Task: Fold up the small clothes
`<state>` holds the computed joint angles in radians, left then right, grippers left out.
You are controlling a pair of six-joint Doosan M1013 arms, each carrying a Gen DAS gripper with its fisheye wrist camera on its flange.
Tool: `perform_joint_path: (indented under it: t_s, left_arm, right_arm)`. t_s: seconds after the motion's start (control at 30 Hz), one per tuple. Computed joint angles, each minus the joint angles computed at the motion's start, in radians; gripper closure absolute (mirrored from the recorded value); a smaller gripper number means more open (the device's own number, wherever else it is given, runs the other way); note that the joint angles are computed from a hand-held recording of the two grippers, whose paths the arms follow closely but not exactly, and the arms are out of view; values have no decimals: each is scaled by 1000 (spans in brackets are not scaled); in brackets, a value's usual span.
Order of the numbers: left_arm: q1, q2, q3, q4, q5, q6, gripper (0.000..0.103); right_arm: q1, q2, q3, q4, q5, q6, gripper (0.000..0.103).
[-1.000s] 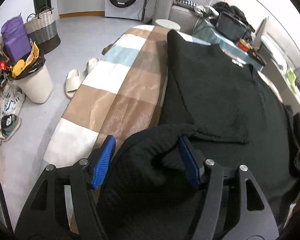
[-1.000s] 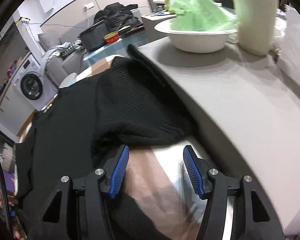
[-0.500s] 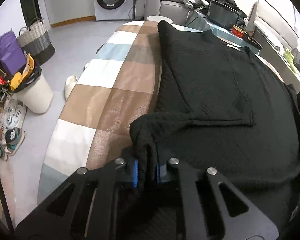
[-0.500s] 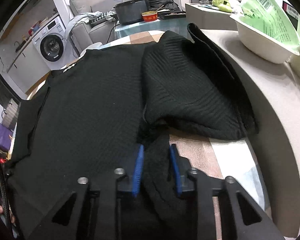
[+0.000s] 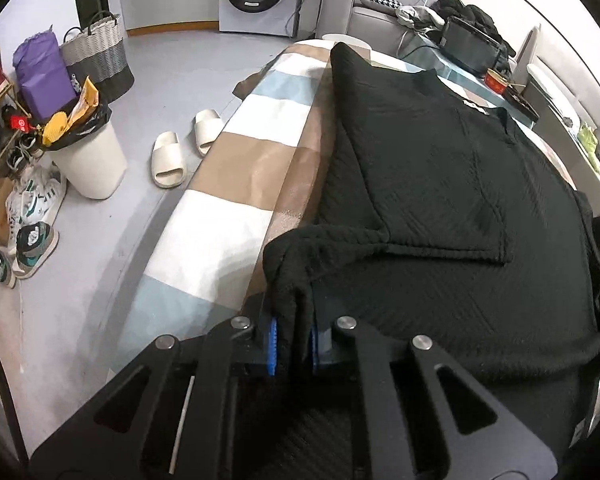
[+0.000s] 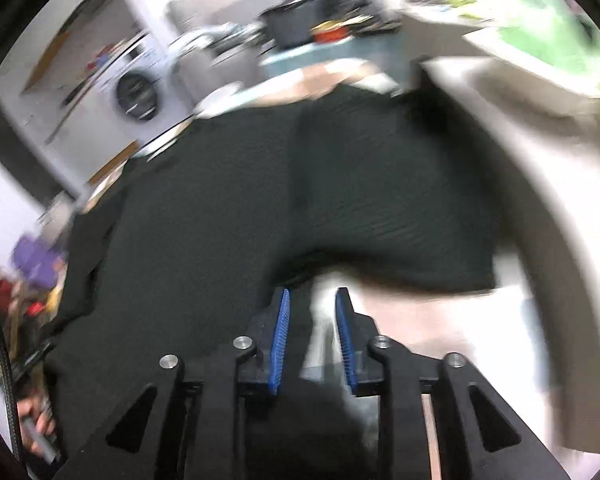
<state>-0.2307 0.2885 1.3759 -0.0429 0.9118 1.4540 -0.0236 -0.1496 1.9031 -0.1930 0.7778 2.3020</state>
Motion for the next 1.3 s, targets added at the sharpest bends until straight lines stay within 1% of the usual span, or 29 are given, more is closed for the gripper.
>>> perform_joint_path:
  t_s: [0.03, 0.07, 0.13, 0.17, 0.2, 0.27, 0.33, 0.37, 0.43, 0.57, 0.6, 0.63, 0.67, 0.7, 0.73, 0.77, 0.83, 0.93, 1.03, 1.1, 1.13, 1.2, 1.27, 1.3]
  left_arm:
    - [-1, -3, 3, 6, 0, 1, 94]
    - [-4, -5, 6, 16, -3, -3, 94]
    - [-7, -7, 8, 22, -5, -10, 94]
    - [-6, -6, 8, 21, -5, -10, 94]
    - [-7, -7, 8, 18, -4, -12, 94]
    - [-9, -7, 6, 15, -2, -11, 94]
    - [-9, -6, 5, 19, -1, -14, 94]
    - [-9, -5, 4, 20, -1, -13, 94]
    - [-11, -6, 4, 27, 0, -18, 94]
    - [-10, -4, 2, 28, 1, -18, 94]
    - [-10, -5, 2, 29, 1, -20, 94]
    - [-10, -4, 1, 28, 2, -19, 94]
    - [-10, -4, 1, 28, 2, -19, 94]
    - [-10, -4, 0, 25, 3, -19, 94]
    - [-10, -4, 2, 27, 1, -21, 94]
    - [-11, -5, 2, 28, 1, -23, 94]
    - [-9, -3, 0, 24, 2, -22, 94]
    - [-8, -1, -5, 25, 5, -24, 94]
    - [-8, -1, -6, 25, 7, -26, 94]
    - [-8, -1, -7, 22, 7, -26, 94]
    - [-8, 0, -7, 23, 7, -26, 94]
    - [-7, 0, -7, 19, 5, -27, 94]
    - [-8, 0, -7, 17, 2, -28, 94]
    - [-7, 0, -6, 16, 1, -28, 94]
  right_arm:
    - [0, -2, -2, -66, 25, 65, 71]
    - [-6, -2, -6, -119, 55, 123, 71]
    - [-20, 7, -16, -169, 110, 199, 70]
    - [-18, 12, -19, -194, 127, 223, 68]
    - [-15, 22, -24, -219, 144, 238, 62]
    - [-9, 49, -40, -257, 176, 248, 59]
    - [-3, 80, -63, -286, 217, 249, 58]
    - [-1, 86, -65, -298, 224, 249, 57]
    - [3, 113, -87, -315, 270, 242, 53]
    - [-5, 130, -101, -314, 282, 213, 53]
    - [-4, 128, -92, -318, 271, 207, 61]
    - [-5, 126, -90, -308, 253, 184, 82]
    - [-7, 122, -87, -285, 222, 144, 90]
    - [1, 126, -89, -304, 223, 139, 100]
    - [4, 126, -89, -316, 215, 135, 101]
    - [-6, 117, -81, -286, 177, 121, 101]
    - [1, 106, -74, -326, 158, 157, 101]
    - [4, 69, -54, -341, 115, 172, 101]
    - [25, 36, -51, -376, 69, 182, 101]
    - [34, 25, -60, -378, -1, 162, 101]
    - [46, 28, -75, -387, -22, 147, 101]
    - [59, 36, -98, -368, -103, 100, 101]
    - [84, 53, -128, -268, -189, -24, 101]
    - [91, 72, -151, -171, -225, -134, 101]
